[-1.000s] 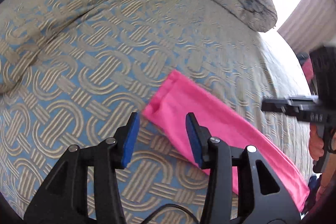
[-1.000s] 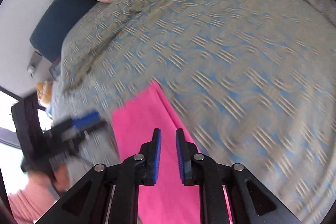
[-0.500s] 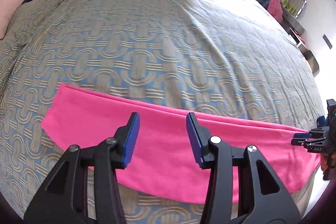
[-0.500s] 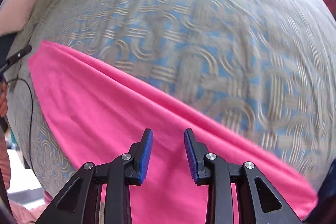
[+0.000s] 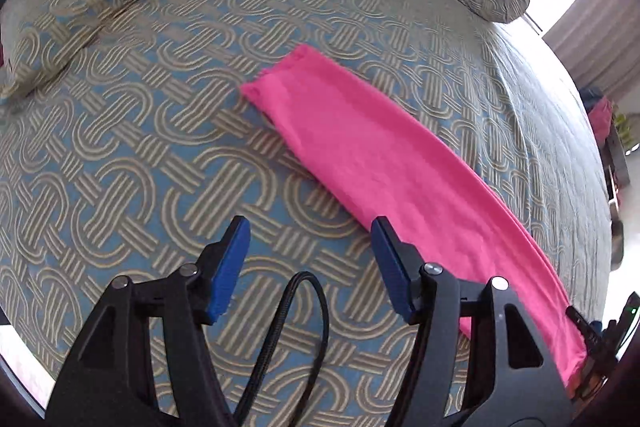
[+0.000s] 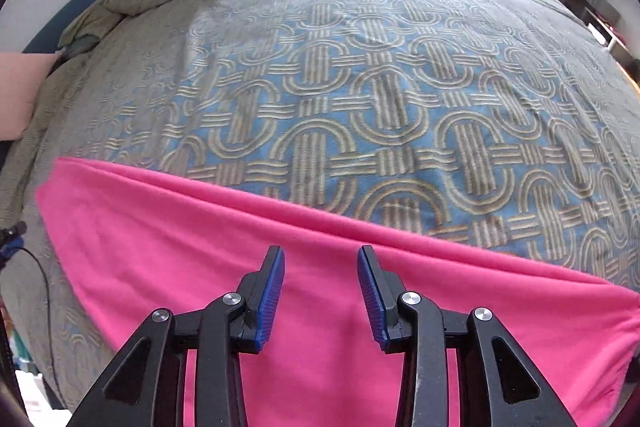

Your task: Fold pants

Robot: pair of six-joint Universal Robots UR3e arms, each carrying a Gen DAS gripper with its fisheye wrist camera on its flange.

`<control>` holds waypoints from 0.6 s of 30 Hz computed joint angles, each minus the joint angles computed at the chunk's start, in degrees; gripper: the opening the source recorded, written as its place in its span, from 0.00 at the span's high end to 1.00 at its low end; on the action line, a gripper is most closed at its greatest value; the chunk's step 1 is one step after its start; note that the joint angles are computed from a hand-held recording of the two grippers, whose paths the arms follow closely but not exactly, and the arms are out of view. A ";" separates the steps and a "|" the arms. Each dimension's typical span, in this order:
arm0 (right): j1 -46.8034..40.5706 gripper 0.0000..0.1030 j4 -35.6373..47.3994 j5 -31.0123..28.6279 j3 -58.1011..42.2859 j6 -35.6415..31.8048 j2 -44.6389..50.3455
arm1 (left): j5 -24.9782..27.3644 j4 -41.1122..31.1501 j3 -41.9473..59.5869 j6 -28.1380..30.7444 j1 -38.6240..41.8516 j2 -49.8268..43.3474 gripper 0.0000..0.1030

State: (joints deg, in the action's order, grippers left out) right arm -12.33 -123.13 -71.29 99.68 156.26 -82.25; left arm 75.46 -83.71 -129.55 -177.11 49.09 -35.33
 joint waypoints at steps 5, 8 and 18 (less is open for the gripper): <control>3.39 0.63 5.46 5.44 4.86 -0.20 -7.01 | -6.02 2.03 -3.30 3.37 4.80 -3.43 0.38; 7.45 0.63 6.58 6.13 6.31 1.50 -9.14 | -6.49 13.72 -6.21 -2.36 2.52 -11.92 0.38; 17.29 0.62 3.31 5.70 3.20 9.58 -5.44 | -13.16 29.28 -6.64 -4.60 7.69 -26.69 0.38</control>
State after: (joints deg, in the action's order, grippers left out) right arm 4.96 -119.82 -65.59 102.88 165.84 -87.69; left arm 62.30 -54.43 -136.19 -181.71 56.78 -62.02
